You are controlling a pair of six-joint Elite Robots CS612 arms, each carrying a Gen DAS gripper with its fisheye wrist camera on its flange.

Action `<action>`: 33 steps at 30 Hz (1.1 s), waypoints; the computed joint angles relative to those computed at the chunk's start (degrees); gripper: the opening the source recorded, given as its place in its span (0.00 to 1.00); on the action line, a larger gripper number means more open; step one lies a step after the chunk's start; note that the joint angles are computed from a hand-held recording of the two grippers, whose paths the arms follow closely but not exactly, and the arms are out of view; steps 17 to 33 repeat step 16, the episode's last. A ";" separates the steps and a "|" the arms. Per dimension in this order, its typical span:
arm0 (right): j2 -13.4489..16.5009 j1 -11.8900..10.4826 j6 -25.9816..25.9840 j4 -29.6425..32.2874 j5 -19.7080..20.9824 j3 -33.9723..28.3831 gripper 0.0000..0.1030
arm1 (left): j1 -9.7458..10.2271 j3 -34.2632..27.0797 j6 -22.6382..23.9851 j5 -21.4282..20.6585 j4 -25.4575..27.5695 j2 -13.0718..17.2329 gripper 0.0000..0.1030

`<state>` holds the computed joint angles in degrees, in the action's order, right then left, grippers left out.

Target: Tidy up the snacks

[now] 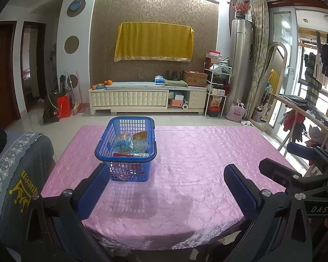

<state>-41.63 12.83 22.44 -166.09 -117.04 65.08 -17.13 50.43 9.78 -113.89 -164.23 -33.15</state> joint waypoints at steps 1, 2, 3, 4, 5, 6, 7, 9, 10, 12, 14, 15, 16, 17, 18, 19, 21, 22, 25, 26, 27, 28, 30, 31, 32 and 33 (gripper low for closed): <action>0.01 -0.02 0.03 0.10 0.08 -0.04 1.00 | 0.00 0.00 0.01 0.04 0.04 -0.02 1.00; 0.02 -0.05 0.03 0.13 0.23 -0.04 1.00 | -0.01 -0.01 -0.05 0.05 0.02 -0.02 1.00; 0.06 -0.09 0.01 0.12 0.40 -0.06 1.00 | 0.00 0.03 -0.17 0.06 -0.07 -0.03 1.00; 0.10 -0.12 0.09 0.15 0.47 -0.09 1.00 | 0.00 0.11 -0.22 0.14 -0.12 -0.06 1.00; 0.05 -0.12 0.09 0.03 0.47 0.07 1.00 | 0.02 0.10 -0.24 0.11 -0.10 -0.05 1.00; 0.05 -0.12 0.09 0.03 0.47 0.07 1.00 | 0.04 0.09 -0.24 0.10 -0.08 -0.03 1.00; 0.05 -0.13 0.03 0.04 0.53 0.07 1.00 | 0.05 0.12 -0.28 0.13 -0.12 -0.04 1.00; 0.02 -0.14 -0.11 -0.09 0.64 0.15 1.00 | 0.07 0.14 -0.28 0.15 -0.05 -0.06 1.00; 0.03 -0.14 -0.11 -0.08 0.65 0.15 1.00 | 0.07 0.22 -0.23 0.16 -0.10 -0.09 1.00; 0.03 -0.16 -0.14 -0.06 0.72 0.09 1.00 | 0.10 0.43 -0.37 0.18 -0.48 -0.17 1.00; 0.08 -0.13 -0.35 -0.10 0.48 0.01 1.00 | 0.13 0.50 -0.46 0.03 -0.33 -0.22 1.00; 0.07 -0.14 -0.43 -0.13 0.50 0.02 1.00 | 0.15 0.44 -0.37 -0.07 -0.22 -0.20 1.00; 0.05 -0.17 -0.47 -0.21 0.61 0.05 1.00 | 0.16 0.53 -0.31 -0.12 -0.21 -0.25 1.00; 0.05 -0.17 -0.47 -0.21 0.61 0.05 1.00 | 0.16 0.53 -0.31 -0.12 -0.21 -0.25 1.00; 0.05 -0.17 -0.47 -0.21 0.61 0.05 1.00 | 0.16 0.53 -0.31 -0.12 -0.21 -0.25 1.00; 0.05 -0.17 -0.47 -0.21 0.61 0.05 1.00 | 0.16 0.53 -0.31 -0.12 -0.21 -0.25 1.00; 0.05 -0.17 -0.47 -0.21 0.61 0.05 1.00 | 0.16 0.53 -0.31 -0.12 -0.21 -0.25 1.00; 0.05 -0.17 -0.47 -0.21 0.61 0.05 1.00 | 0.16 0.53 -0.31 -0.12 -0.21 -0.25 1.00; 0.05 -0.17 -0.47 -0.21 0.61 0.05 1.00 | 0.16 0.53 -0.31 -0.12 -0.21 -0.25 1.00; 0.05 -0.17 -0.47 -0.21 0.61 0.05 1.00 | 0.16 0.53 -0.31 -0.12 -0.21 -0.25 1.00; 0.05 -0.17 -0.47 -0.21 0.61 0.05 1.00 | 0.16 0.53 -0.31 -0.12 -0.21 -0.25 1.00; 0.05 -0.17 -0.47 -0.21 0.61 0.05 1.00 | 0.16 0.53 -0.31 -0.12 -0.21 -0.25 1.00; 0.05 -0.17 -0.47 -0.21 0.61 0.05 1.00 | 0.16 0.53 -0.31 -0.12 -0.21 -0.25 1.00; 0.05 -0.17 -0.47 -0.21 0.61 0.05 1.00 | 0.16 0.53 -0.31 -0.12 -0.21 -0.25 1.00; 0.05 -0.17 -0.47 -0.21 0.61 0.05 1.00 | 0.16 0.53 -0.31 -0.12 -0.21 -0.25 1.00; 0.05 -0.17 -0.47 -0.21 0.61 0.05 1.00 | 0.16 0.53 -0.31 -0.12 -0.21 -0.25 1.00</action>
